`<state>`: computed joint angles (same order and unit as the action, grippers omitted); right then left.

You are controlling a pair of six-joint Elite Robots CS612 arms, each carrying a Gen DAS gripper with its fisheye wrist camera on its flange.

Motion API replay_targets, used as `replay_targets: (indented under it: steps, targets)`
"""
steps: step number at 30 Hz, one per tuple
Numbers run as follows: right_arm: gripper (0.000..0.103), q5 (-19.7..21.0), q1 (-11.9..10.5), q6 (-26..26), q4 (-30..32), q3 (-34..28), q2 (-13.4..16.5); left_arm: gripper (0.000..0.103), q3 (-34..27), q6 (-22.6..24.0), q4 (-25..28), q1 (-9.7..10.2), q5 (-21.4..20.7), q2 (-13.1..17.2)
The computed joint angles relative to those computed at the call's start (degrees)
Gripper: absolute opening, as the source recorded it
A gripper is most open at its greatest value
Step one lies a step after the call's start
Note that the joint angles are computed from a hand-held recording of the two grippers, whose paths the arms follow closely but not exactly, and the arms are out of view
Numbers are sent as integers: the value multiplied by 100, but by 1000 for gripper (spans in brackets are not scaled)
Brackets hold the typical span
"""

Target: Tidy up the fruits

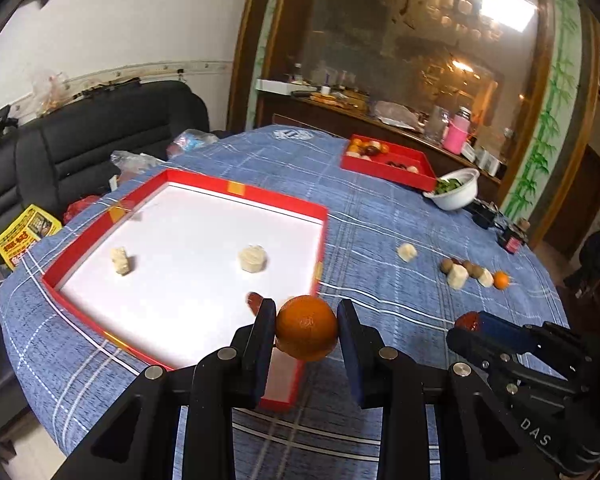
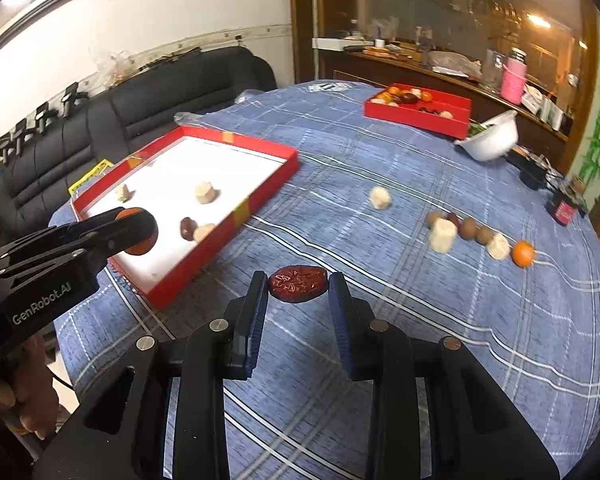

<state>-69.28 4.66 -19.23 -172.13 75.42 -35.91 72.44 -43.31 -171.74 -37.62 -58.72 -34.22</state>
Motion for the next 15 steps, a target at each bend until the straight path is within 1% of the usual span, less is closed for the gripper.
replay_targets:
  steps: [9,15]
  targets:
    - [30,155,185,-199,131,-230,69,30,242,-393,-42,122,334,-128]
    - [30,286,291,-272,283,-469,166,30,304,-595,122,208,521,-162]
